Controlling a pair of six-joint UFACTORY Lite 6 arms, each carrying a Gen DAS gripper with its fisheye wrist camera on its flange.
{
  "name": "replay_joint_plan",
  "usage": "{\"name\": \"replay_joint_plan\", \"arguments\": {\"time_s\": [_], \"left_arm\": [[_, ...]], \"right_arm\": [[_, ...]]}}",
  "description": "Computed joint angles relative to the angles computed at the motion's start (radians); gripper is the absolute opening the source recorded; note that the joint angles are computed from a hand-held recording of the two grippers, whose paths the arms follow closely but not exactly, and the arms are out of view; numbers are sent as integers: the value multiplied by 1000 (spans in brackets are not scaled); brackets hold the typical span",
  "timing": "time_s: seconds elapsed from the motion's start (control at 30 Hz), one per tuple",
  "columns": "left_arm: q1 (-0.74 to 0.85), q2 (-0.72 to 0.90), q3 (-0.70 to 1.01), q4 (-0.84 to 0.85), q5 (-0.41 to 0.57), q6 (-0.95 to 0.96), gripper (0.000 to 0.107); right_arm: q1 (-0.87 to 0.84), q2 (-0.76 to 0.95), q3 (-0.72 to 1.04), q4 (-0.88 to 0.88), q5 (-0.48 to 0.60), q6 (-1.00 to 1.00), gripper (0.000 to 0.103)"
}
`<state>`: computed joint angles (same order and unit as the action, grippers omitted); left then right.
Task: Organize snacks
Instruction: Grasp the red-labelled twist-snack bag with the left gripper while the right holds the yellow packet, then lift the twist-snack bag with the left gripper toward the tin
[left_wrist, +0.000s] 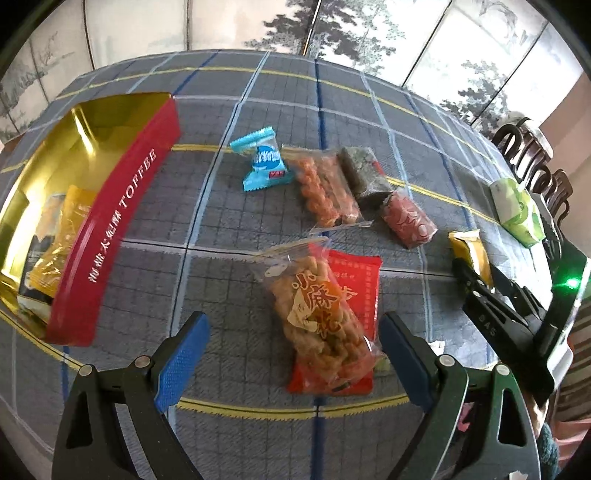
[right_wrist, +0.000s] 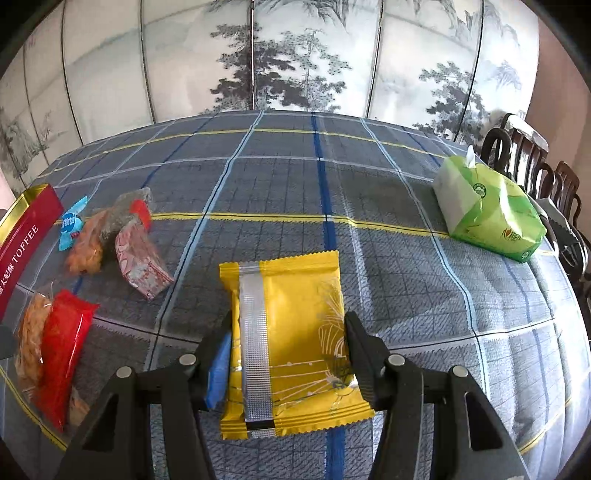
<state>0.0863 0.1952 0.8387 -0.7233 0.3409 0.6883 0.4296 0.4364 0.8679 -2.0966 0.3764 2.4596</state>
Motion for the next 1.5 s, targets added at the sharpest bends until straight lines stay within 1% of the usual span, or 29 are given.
{"name": "replay_joint_plan", "arguments": {"time_s": [0.13, 0.3, 0.4, 0.47, 0.5, 0.63, 0.8, 0.9, 1.0, 1.5], "left_arm": [[1, 45, 16, -30, 0, 23, 84], [4, 61, 19, -109, 5, 123, 76], [8, 73, 26, -131, 21, 171, 62], [23, 87, 35, -145, 44, 196, 46], [31, 98, 41, -138, 54, 195, 43], [54, 91, 29, -155, 58, 256, 41], [60, 65, 0, -174, 36, 320, 38], [55, 50, -15, -175, 14, 332, 37], [50, 29, -32, -140, -9, 319, 36], [85, -111, -97, -66, -6, 344, 36]], "right_arm": [[-5, 0, -4, -29, -4, 25, 56], [-4, 4, -4, -44, -8, 45, 57], [-6, 6, -3, -60, -13, 63, 58], [-8, 7, -3, -75, -16, 79, 58], [-7, 8, -2, -72, -15, 77, 58], [-8, 7, -3, -74, -16, 78, 58], [-8, 6, -3, -73, -16, 77, 58], [-8, 5, -3, -71, -17, 75, 58], [-8, 5, -3, -69, -17, 74, 58], [-9, 3, -2, -61, -18, 64, 58]]}}
